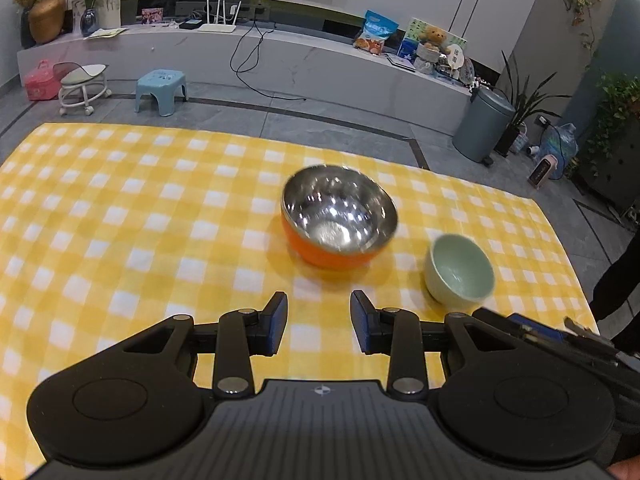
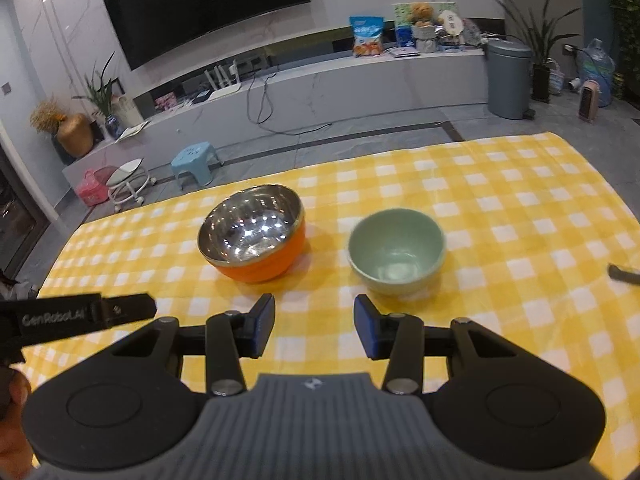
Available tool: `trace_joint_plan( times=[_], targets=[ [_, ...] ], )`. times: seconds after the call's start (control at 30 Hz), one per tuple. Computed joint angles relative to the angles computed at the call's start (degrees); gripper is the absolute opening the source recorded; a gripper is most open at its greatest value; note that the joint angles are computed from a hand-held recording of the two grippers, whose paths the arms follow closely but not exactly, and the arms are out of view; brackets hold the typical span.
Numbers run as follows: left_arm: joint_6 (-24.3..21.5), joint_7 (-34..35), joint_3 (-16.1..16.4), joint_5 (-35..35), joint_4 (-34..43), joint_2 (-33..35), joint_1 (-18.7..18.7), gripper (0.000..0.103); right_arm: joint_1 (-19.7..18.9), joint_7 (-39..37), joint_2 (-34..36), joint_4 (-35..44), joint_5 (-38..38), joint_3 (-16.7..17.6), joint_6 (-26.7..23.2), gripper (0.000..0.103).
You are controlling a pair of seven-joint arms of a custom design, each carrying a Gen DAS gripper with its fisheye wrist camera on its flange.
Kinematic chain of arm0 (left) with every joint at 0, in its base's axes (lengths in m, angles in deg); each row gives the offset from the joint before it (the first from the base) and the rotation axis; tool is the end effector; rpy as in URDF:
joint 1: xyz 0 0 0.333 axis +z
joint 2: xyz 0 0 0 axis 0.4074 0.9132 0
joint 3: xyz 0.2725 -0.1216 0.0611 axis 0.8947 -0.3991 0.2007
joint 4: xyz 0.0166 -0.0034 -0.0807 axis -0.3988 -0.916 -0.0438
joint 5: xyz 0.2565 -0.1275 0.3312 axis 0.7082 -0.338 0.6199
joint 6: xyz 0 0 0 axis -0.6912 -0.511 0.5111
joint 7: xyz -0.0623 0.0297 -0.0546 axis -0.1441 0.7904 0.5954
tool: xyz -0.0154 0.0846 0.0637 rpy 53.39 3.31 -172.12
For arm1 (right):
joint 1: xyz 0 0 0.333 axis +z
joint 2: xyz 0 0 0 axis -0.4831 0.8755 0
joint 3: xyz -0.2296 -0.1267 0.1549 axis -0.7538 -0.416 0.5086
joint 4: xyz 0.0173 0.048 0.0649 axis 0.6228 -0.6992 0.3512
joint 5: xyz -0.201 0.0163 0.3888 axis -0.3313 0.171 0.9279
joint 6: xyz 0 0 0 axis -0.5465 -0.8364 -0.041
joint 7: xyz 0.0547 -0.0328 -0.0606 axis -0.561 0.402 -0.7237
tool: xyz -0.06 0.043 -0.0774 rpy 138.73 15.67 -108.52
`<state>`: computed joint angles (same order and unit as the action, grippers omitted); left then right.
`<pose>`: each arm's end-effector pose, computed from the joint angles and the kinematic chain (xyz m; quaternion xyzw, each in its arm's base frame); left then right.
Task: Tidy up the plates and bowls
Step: 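Move the left tool to the orange steel bowl rim and grasp it, then carry the orange bowl with the left tool and lower it into the blue bowl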
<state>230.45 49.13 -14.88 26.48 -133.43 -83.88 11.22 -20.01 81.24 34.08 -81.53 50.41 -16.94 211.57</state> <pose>0.5659 -0.2712 0.6128 -0.5266 0.7735 -0.3403 0.0932 0.4940 0.1553 0.5799 -0.4706 0.7901 -0.2447 0.3071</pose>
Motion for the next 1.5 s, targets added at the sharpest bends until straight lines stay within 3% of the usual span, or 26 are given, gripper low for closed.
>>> trace_joint_plan(
  times=[0.2,0.43,0.6,0.73,0.97,1.07,1.23,1.5],
  targets=[
    [-1.2,-0.8,0.1,-0.7,6.7,7.1,0.3,0.04,1.5,-7.2,7.0,5.4,4.8,-3.3,1.1,0.044],
    [-1.0,-3.3,-0.1,5.8,16.1,15.9,-0.8,0.04,1.5,-14.0,15.9,14.2,10.5,-5.2,0.8,0.043],
    [-1.5,-5.3,0.2,7.9,20.9,20.7,-1.5,0.04,1.4,-13.6,21.8,19.7,11.1,-5.1,-0.9,0.042],
    [0.6,-6.1,0.4,8.7,21.7,22.6,-1.9,0.045,1.4,-9.9,24.3,21.2,13.2,-5.5,-1.9,0.042],
    [-2.0,-9.3,0.3,7.3,27.1,27.2,-1.9,0.045,0.9,-8.8,27.8,23.2,20.5,-6.2,-1.3,0.034],
    [-2.6,-9.7,0.9,9.5,28.4,28.3,-2.8,0.038,0.9,-8.6,28.4,23.5,20.7,-6.2,-0.9,0.031],
    [-4.2,-10.5,1.2,11.8,29.7,29.3,-3.7,0.012,1.0,-8.6,29.5,24.7,19.7,-6.3,-1.5,0.025],
    [-4.6,-11.6,1.7,15.1,28.6,27.9,-4.6,0.006,1.0,-8.1,30.0,26.3,19.7,-6.3,-4.5,0.018]
  ],
)
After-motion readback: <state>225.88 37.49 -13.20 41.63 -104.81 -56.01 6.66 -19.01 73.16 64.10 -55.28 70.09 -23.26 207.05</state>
